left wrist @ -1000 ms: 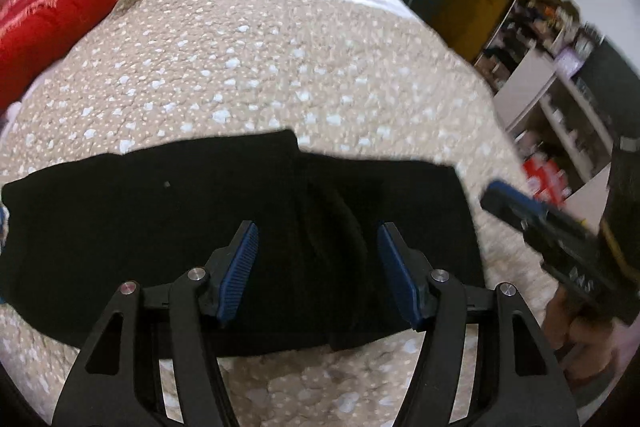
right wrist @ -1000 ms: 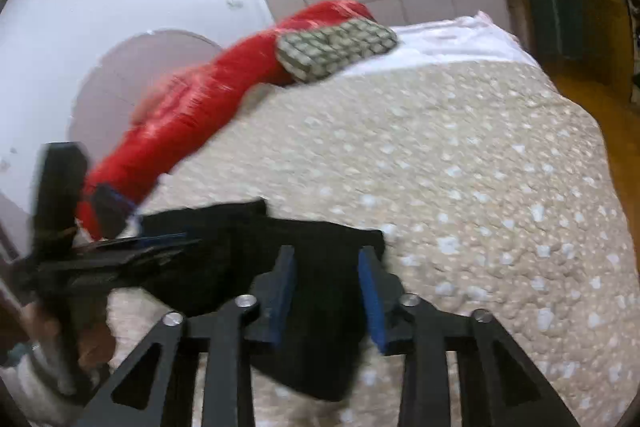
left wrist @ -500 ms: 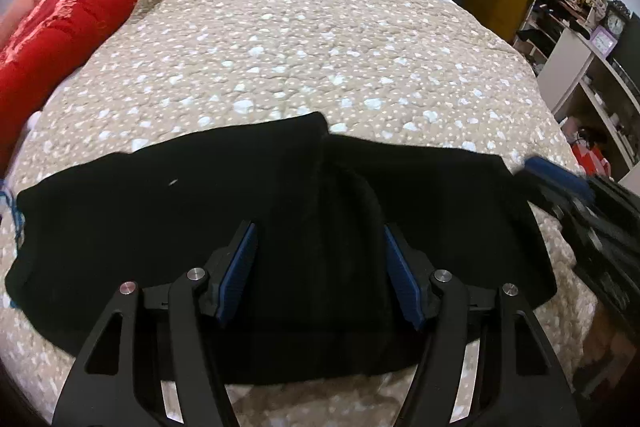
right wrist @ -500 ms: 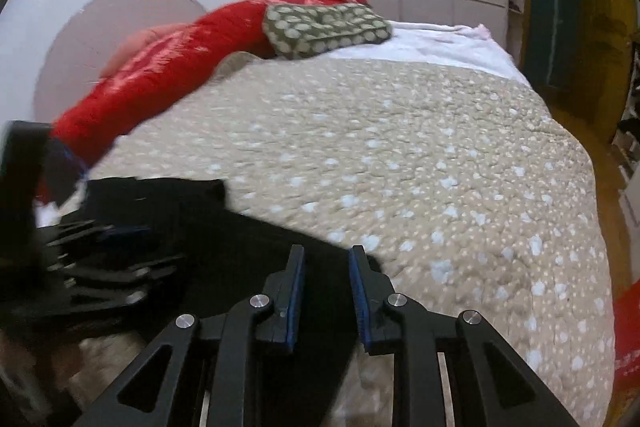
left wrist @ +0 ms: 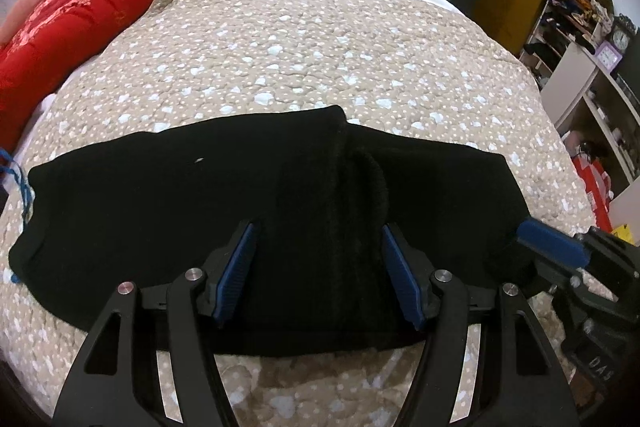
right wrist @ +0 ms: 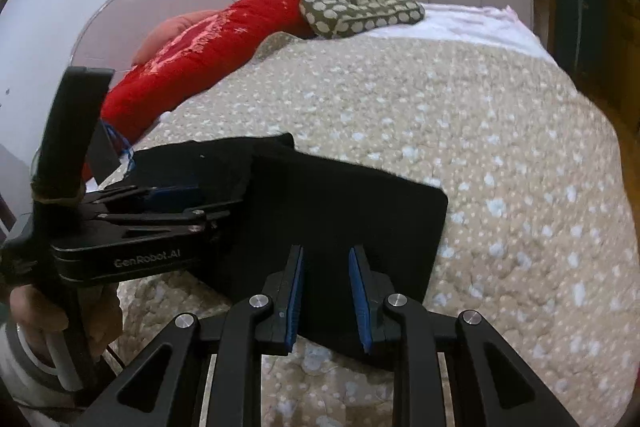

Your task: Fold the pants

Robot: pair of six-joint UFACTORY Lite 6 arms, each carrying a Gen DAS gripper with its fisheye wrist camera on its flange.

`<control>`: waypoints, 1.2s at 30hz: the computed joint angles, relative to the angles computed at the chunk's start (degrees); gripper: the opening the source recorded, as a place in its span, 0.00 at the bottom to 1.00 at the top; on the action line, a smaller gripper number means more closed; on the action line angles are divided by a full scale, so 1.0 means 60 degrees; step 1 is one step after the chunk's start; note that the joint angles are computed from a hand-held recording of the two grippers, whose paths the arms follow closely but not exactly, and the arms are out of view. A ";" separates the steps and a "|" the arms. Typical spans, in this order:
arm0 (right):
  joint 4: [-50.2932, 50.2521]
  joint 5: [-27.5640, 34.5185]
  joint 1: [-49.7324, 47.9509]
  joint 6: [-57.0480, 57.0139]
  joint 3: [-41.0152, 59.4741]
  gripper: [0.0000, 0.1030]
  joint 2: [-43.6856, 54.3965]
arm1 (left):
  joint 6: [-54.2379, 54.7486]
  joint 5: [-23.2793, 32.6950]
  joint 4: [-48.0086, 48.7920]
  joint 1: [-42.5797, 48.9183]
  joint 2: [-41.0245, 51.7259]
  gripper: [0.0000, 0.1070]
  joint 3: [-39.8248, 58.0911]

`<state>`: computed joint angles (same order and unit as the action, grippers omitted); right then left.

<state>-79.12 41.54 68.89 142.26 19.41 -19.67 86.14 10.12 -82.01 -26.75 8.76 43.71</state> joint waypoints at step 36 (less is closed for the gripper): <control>-0.2255 -0.2185 -0.2176 0.0041 0.3683 0.21 0.4302 | 0.0541 0.0436 -0.0012 0.2366 -0.1453 0.60 -0.1249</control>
